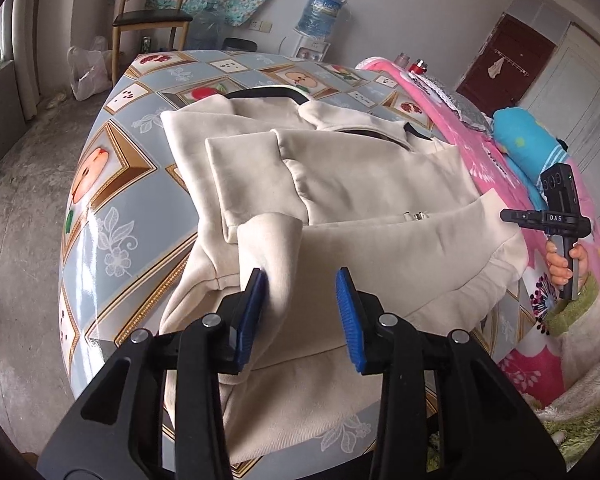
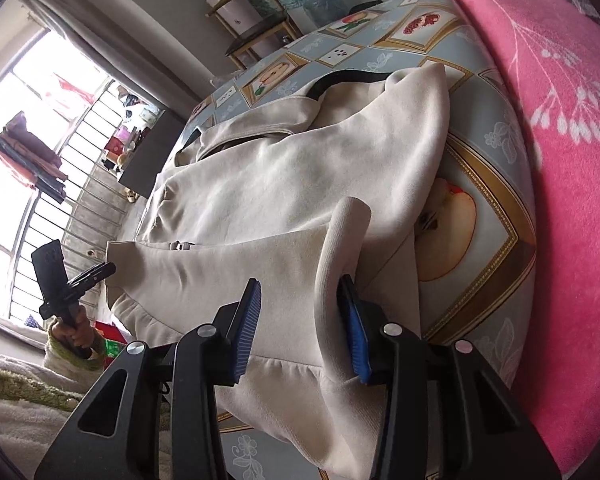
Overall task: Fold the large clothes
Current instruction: 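Move both grippers to the other ribbed cuff and grasp it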
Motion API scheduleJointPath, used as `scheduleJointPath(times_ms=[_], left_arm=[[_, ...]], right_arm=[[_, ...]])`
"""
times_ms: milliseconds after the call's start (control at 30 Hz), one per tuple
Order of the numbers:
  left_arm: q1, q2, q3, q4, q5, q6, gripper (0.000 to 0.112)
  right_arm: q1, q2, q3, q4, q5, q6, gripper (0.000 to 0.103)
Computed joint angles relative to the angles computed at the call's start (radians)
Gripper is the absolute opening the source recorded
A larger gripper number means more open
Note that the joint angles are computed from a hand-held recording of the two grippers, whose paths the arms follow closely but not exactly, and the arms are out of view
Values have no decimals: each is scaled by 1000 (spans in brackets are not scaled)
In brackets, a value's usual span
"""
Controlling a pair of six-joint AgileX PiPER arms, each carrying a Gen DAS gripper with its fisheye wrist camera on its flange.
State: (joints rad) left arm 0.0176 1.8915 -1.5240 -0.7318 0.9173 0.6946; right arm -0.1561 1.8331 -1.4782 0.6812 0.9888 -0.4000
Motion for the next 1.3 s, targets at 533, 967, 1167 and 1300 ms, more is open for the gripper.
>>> scheduleJointPath(times_ms=[533,967,1167,1300], left_arm=[[-37,29,-24,125,-9,-137,27],[-184,29,-90,558,-22,-491,22],[-132,53,-110,469,6,-454,26],[-87,97,-167,395,67,-438,32]], right_arm=[[23,13,-7,-76,-29,22,31],[169,-31,15,-415,-152,318,16],[179,-7,-11,-454,-138,353,16],[153,-5,-1,-393,-142,332,16]])
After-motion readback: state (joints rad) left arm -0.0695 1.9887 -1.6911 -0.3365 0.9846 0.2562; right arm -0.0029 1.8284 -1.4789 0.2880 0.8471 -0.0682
